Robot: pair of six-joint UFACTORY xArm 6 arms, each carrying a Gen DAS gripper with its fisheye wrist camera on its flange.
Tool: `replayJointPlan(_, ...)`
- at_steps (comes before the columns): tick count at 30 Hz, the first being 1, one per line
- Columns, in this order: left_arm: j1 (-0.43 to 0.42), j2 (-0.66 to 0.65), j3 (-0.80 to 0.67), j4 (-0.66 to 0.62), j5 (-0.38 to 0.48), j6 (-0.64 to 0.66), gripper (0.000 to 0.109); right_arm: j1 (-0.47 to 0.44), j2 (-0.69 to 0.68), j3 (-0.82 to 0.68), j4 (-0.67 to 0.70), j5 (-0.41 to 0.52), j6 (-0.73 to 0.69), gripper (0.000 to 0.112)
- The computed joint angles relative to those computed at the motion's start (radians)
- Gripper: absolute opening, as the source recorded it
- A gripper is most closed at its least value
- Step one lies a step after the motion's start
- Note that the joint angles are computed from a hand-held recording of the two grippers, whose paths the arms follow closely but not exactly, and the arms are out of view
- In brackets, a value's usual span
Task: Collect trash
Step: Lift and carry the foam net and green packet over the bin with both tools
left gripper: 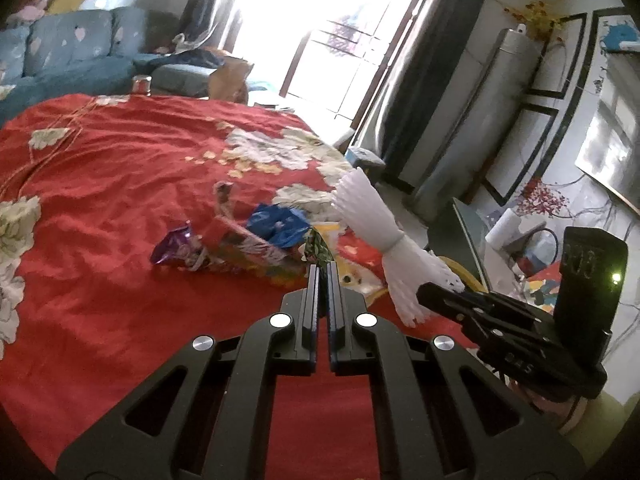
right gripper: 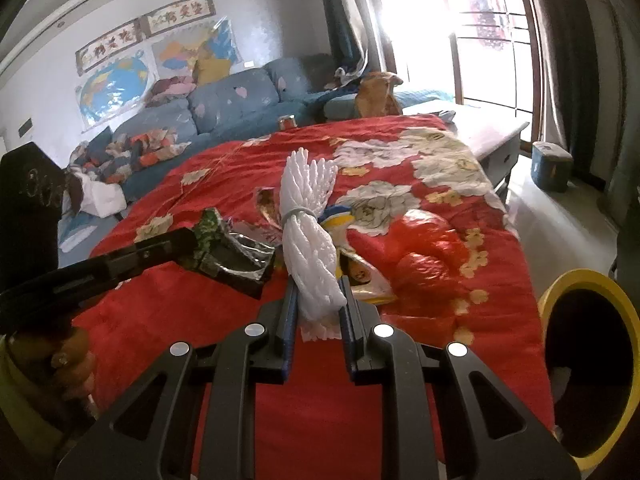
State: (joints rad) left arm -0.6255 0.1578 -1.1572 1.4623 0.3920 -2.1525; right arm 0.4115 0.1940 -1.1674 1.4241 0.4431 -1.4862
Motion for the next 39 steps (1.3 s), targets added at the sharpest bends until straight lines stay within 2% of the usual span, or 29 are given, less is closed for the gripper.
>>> replayJointPlan(21, -0.075, 0.098, -0.171, -0.058, 0.011, 0.161, 0.001, -0.110, -0.036, 0.012, 0.062, 0.011, -0.012, 0.018)
replayJointPlan(39, -0.108, 0.180, -0.284, -0.114, 0.018, 0.264, 0.001, -0.173, -0.039, 0.026, 0.101, -0.011, -0.026, 0.018)
